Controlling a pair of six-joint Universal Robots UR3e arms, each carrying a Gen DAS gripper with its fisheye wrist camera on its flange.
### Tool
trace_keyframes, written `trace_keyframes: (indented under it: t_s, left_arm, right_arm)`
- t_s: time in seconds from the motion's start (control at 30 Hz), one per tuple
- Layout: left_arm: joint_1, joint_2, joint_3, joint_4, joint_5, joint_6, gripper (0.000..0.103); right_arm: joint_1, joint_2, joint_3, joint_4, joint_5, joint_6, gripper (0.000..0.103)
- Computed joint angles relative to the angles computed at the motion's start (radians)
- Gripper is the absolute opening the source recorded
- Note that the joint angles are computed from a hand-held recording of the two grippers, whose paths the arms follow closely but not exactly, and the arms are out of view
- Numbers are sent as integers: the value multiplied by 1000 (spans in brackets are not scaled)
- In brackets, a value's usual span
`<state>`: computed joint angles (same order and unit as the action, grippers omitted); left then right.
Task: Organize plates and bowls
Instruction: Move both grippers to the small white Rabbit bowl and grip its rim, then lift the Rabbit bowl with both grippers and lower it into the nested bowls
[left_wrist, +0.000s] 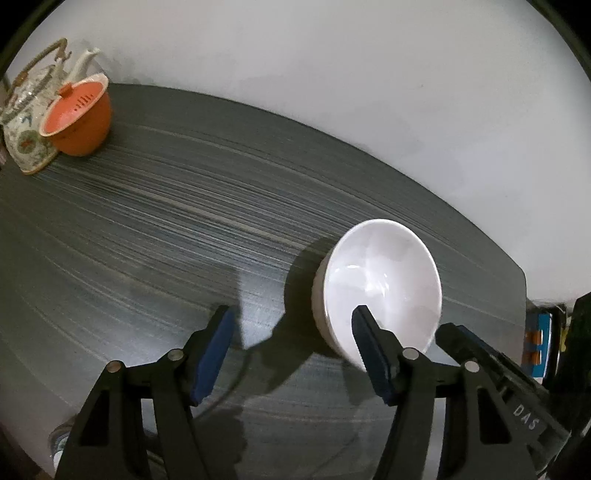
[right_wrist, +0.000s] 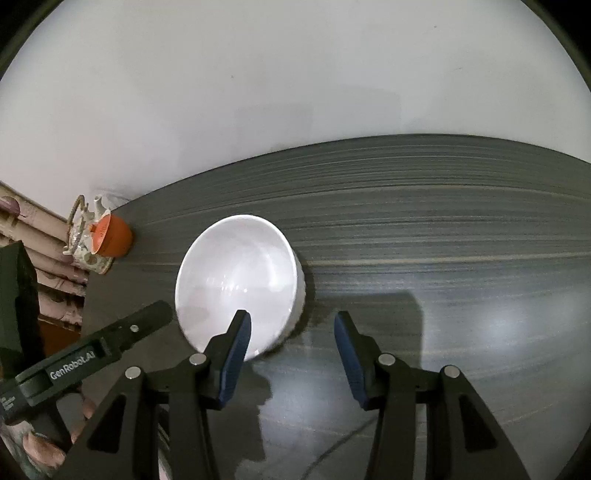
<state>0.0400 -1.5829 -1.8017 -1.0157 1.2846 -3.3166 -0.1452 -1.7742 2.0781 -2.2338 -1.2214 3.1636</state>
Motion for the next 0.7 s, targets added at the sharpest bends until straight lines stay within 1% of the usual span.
trace_keyframes:
  t_s: [0.03, 0.1, 0.13, 0.2, 0.23, 0.27, 0.33, 0.4, 0.43, 0.5, 0.6, 0.7]
  left_arm:
    - [4, -4, -6, 6, 0, 4, 59]
    - [-5, -32, -10, 40, -5, 0, 51]
    - [-6, -43, -12, 50, -9, 4, 49]
    - [-18, -71, -8, 68, -2, 2, 35]
    - [-20, -75, -16, 77, -8, 2, 35]
    - [-18, -80, -24, 89, -19, 6, 32]
    - [-18, -86, -35, 111, -36, 7, 25]
    - [-24, -92, -31, 111, -41, 11, 13]
    - [-33, -92, -28, 110, -31, 12, 13]
    - [-48, -94, -20, 107, -9, 21, 13]
    - [-53, -72, -36, 83, -13, 11, 13]
    - [-38, -24, -59, 43, -25, 32, 13]
  right_arm:
    - [11, 19, -1, -26, -10, 8, 48]
    - [38, 70, -16, -69, -22, 42, 48]
    - [41, 76, -10, -84, -21, 50, 48]
    - [54, 95, -3, -119, -31, 75, 48]
    - [61, 104, 2, -139, -35, 86, 44]
    - [58, 104, 8, -146, -29, 82, 34]
    - [62, 118, 9, -157, -27, 85, 26]
    - [65, 126, 17, -178, -29, 102, 16]
    - [56, 121, 29, -187, -16, 108, 14]
    - [47, 108, 36, -176, -10, 113, 13]
    - [38, 69, 50, -144, -1, 116, 13]
    - [18, -7, 72, -82, 20, 103, 13]
